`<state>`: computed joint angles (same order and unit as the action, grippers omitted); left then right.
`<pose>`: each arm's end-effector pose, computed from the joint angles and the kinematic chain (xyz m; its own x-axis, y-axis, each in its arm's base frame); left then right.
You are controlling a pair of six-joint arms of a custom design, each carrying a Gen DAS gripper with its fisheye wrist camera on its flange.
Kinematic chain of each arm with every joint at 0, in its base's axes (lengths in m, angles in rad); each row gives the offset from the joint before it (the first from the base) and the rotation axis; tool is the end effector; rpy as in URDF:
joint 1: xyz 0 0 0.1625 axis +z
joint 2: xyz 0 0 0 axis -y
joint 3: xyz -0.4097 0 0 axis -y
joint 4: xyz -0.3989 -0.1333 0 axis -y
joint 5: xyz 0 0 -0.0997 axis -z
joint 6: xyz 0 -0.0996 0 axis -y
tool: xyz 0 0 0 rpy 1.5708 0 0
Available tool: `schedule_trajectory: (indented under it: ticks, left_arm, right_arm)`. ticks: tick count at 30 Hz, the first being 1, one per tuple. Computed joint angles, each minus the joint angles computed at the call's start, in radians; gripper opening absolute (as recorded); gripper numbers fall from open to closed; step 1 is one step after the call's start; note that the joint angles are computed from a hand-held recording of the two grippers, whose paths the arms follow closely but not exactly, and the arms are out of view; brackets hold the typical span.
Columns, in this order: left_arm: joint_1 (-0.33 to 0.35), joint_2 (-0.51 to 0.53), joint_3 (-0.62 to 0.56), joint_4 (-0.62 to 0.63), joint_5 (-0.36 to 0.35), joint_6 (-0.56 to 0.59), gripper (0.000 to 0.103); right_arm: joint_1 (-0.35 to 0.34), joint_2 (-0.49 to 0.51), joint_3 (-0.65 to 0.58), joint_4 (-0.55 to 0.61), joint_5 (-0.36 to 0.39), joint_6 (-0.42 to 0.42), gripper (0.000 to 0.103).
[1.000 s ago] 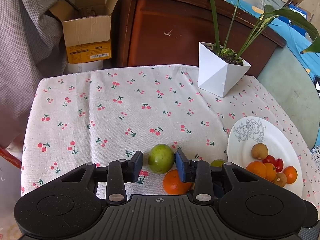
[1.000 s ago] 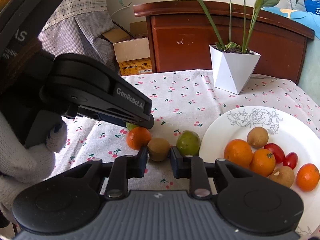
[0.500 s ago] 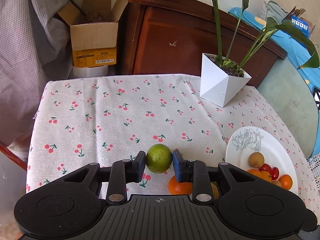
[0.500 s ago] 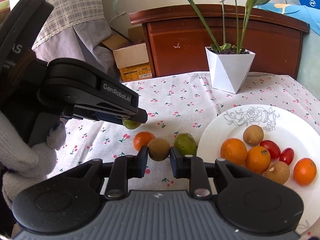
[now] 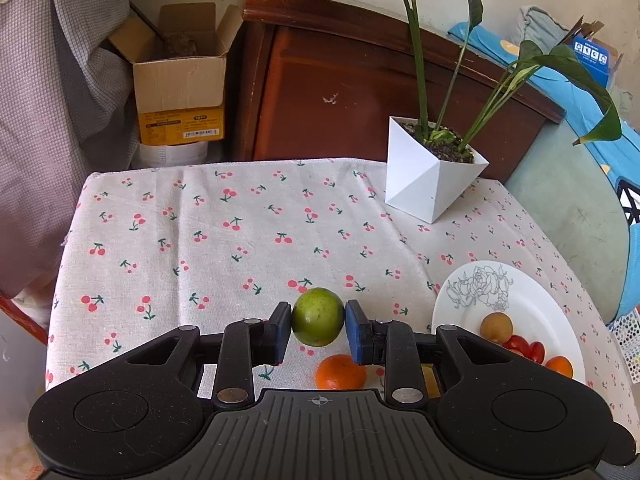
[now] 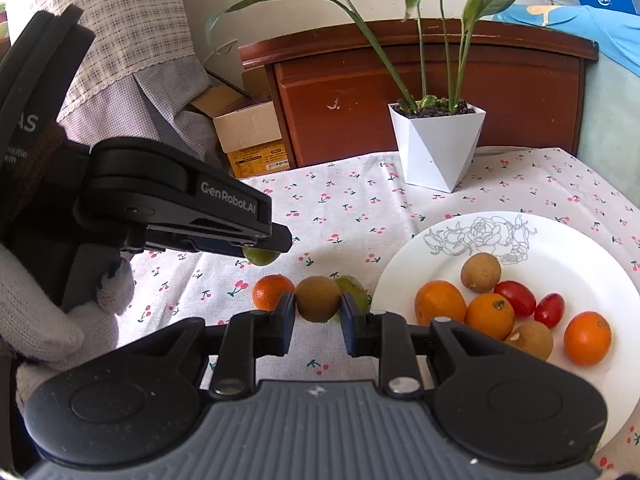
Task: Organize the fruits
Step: 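Grasp a green lime with the left tool while the right tool grasps a kiwi, then lower the lime and kiwi onto the white plate and open both tools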
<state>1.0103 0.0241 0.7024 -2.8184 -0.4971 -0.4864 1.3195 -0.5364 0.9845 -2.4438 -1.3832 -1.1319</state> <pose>-0.2477 -0.8101 -0.1039 -0.7782 -0.4469 -0.4412 0.1100 0.5946 -0.7964 -0.0625 -0.8541 0.1510 -0.6176 -0.7267 0.3010 -0.7824 0.5287 -0.3290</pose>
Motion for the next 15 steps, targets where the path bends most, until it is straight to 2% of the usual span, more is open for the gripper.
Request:
schedule_trajectory:
  ticks: [8,12,15]
  left_arm:
    - [-0.004,0.050,-0.087,0.019,0.002,0.024,0.027]
    - [-0.009,0.098,-0.174,0.009,-0.003,0.067,0.027]
    - [-0.011,0.146,-0.266,-0.008,-0.034,0.112,0.027]
  right_arm:
    - [-0.008,0.003,-0.043,-0.018,0.035,0.071,0.024]
    - [-0.012,0.018,-0.093,-0.033,0.055,0.132,0.024]
    - [-0.016,0.029,-0.130,-0.058,0.066,0.177,0.024]
